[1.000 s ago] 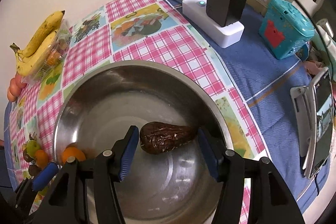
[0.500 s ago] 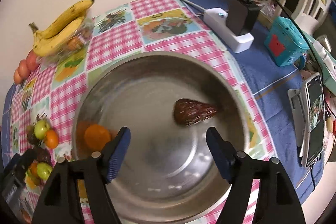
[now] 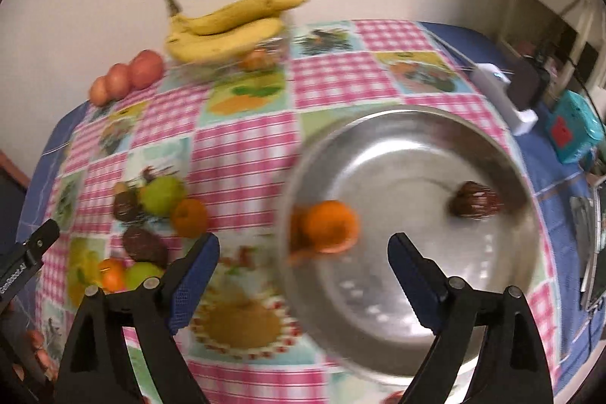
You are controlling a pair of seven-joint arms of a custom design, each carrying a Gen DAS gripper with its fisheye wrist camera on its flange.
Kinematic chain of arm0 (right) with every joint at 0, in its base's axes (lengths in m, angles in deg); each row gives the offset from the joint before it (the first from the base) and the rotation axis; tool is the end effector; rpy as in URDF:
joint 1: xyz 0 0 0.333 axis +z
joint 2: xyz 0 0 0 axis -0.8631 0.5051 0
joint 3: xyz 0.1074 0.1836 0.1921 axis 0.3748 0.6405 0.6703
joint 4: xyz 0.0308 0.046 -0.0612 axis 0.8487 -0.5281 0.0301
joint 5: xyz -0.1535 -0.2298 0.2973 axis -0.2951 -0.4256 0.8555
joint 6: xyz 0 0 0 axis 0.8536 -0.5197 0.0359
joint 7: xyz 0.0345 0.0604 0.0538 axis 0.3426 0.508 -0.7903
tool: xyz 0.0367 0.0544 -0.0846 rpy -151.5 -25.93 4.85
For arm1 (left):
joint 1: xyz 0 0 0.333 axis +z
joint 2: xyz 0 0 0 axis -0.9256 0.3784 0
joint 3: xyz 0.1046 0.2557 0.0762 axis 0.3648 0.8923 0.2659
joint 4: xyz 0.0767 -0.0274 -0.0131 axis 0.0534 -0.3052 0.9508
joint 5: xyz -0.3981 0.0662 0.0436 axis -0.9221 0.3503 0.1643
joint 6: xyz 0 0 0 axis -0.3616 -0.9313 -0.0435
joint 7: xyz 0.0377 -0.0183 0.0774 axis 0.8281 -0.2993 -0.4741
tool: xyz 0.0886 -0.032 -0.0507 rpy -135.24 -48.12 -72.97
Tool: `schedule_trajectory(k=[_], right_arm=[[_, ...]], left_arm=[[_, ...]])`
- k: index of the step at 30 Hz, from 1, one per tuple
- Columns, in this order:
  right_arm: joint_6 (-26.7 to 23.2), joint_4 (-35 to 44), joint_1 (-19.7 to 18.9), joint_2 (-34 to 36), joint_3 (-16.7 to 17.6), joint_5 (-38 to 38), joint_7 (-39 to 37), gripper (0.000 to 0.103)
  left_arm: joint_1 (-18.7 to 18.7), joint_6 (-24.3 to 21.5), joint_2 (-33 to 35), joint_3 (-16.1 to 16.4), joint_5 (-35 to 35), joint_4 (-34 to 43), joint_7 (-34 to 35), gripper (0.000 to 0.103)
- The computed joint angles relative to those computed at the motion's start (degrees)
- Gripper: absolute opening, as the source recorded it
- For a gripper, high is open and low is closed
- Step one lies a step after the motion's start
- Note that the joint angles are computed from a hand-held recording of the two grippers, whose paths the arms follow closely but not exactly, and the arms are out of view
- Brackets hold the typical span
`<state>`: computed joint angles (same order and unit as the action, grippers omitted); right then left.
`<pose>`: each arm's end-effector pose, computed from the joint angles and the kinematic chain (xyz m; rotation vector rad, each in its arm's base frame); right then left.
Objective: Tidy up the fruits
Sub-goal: 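Lower the date into the plate and open the right tool while the left releases the orange, then grasp the green fruit with the right tool while the left tool grasps another orange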
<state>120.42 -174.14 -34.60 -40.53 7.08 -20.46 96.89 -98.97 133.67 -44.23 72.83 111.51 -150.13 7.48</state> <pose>0.5701 0.3110 0.5425 -1.6131 2.1609 -0.4495 0.6131 -0.4140 0.5568 -1.9386 1.6877 -0.5380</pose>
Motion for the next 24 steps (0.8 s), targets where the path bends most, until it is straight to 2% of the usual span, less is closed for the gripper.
schedule_trajectory(k=[5, 10, 16, 20, 24], right_arm=[[3.08, 3.14, 0.93, 3.20, 0.46, 3.25, -2.05, 0.091], [4.52, 7.26, 2.52, 6.51, 0.29, 5.73, -4.76, 0.091], [2.95, 12.88, 4.57, 11.02, -0.13, 7.80, -8.70, 0.090], [1.65, 14.90, 5.38, 12.87, -0.27, 9.87, -11.32, 0.082], [0.88, 16.12, 5.46, 14.50, -0.16, 13.42, -13.20, 0.080]], left_arm=[[2.74, 3.29, -4.38, -0.06, -0.72, -6.46, -2.97, 0.103], [7.31, 10.22, -8.90, -1.88, -5.29, -13.63, -3.11, 0.103], [10.10, 11.20, -9.38, -3.43, -11.97, -15.19, -3.32, 0.102], [11.65, 13.59, -7.86, -5.23, -18.37, -14.74, 0.39, 0.101], [11.10, 11.48, -4.15, -5.84, -21.79, -10.61, 3.82, 0.096]])
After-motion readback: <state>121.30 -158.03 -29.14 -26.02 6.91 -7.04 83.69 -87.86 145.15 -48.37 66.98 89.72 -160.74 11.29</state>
